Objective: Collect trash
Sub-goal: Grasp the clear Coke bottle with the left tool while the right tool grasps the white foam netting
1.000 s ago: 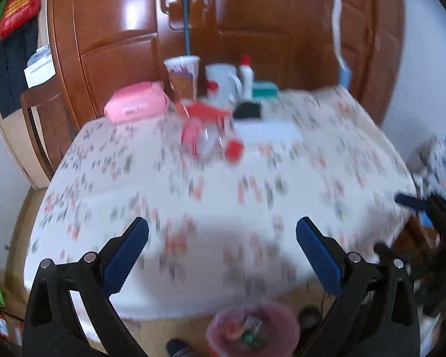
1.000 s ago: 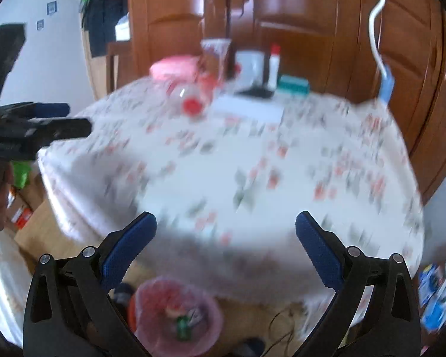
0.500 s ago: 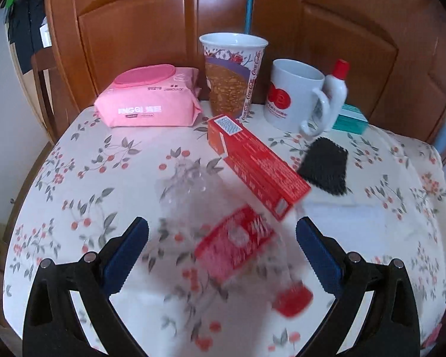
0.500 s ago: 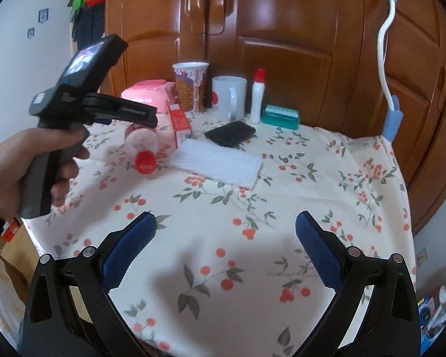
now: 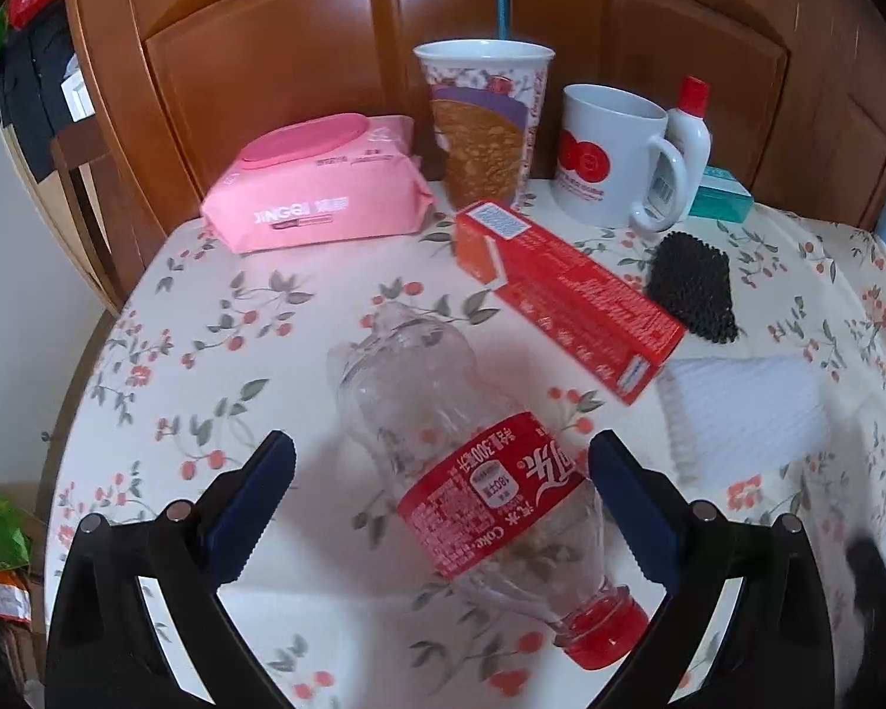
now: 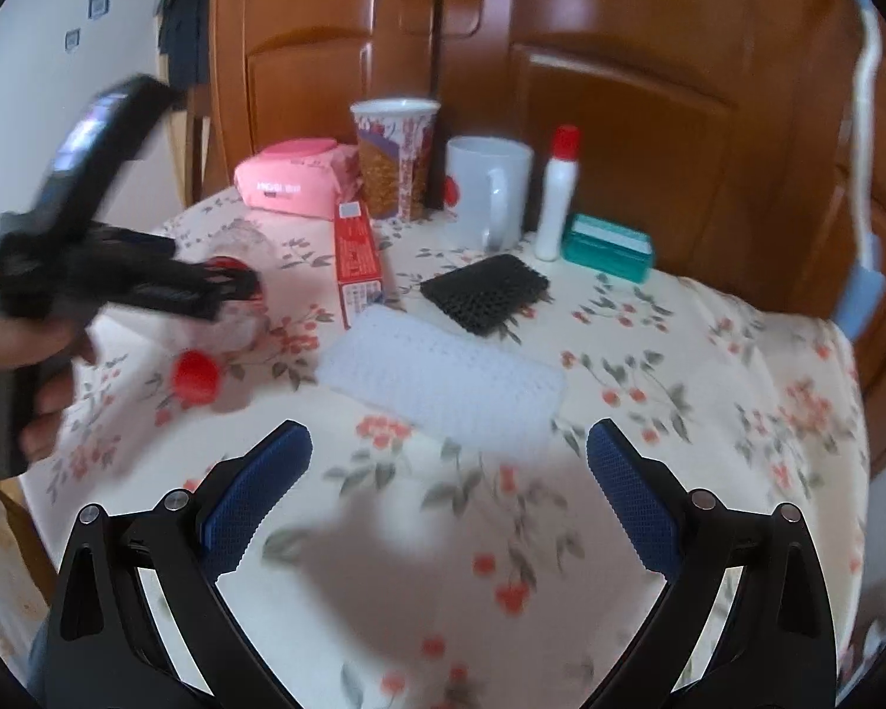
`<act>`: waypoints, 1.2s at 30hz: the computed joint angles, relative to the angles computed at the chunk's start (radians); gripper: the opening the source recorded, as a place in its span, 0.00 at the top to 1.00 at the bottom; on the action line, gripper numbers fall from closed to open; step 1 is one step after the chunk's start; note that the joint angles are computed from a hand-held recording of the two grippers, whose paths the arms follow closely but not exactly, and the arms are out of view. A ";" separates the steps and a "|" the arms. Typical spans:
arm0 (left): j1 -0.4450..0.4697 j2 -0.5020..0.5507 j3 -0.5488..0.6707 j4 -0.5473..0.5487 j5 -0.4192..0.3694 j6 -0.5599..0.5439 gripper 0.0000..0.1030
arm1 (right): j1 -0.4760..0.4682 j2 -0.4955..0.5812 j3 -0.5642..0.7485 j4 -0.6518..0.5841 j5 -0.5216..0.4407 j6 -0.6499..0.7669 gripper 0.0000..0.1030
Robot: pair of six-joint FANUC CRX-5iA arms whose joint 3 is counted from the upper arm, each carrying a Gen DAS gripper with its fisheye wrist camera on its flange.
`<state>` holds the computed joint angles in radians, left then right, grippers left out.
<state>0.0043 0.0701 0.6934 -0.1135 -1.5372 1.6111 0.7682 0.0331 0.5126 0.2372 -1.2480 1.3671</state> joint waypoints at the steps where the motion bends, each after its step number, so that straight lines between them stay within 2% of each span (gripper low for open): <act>1: 0.003 -0.004 -0.005 -0.002 -0.001 -0.010 0.05 | -0.017 0.045 0.063 -0.033 -0.038 0.017 0.06; 8: 0.039 -0.026 -0.055 0.043 0.020 -0.032 0.05 | -0.025 0.183 0.238 -0.087 -0.128 0.135 0.06; 11: 0.044 -0.031 -0.068 0.050 0.026 -0.032 0.05 | -0.012 0.222 0.264 -0.037 -0.164 0.154 0.06; 17: 0.044 -0.031 -0.075 0.056 0.032 -0.035 0.05 | -0.011 0.265 0.300 -0.037 -0.218 0.156 0.08; 20: 0.047 -0.031 -0.079 0.060 0.034 -0.034 0.05 | -0.021 0.259 0.293 -0.069 -0.207 0.133 0.15; 24: 0.044 -0.029 -0.080 0.059 0.033 -0.038 0.05 | -0.019 0.245 0.279 -0.091 -0.190 0.133 0.33; 28: 0.041 -0.026 -0.080 0.062 0.034 -0.035 0.05 | -0.017 0.235 0.271 -0.106 -0.181 0.134 0.45; 35: 0.041 -0.025 -0.090 0.076 0.036 -0.034 0.05 | -0.016 0.217 0.239 -0.101 -0.150 0.162 0.54; 36: 0.041 -0.026 -0.092 0.075 0.037 -0.034 0.05 | -0.011 0.209 0.222 -0.083 -0.136 0.157 0.61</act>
<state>0.0452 0.0437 0.6017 -0.0389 -1.5007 1.5769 0.7576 0.2426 0.7342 0.1546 -1.3838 1.5244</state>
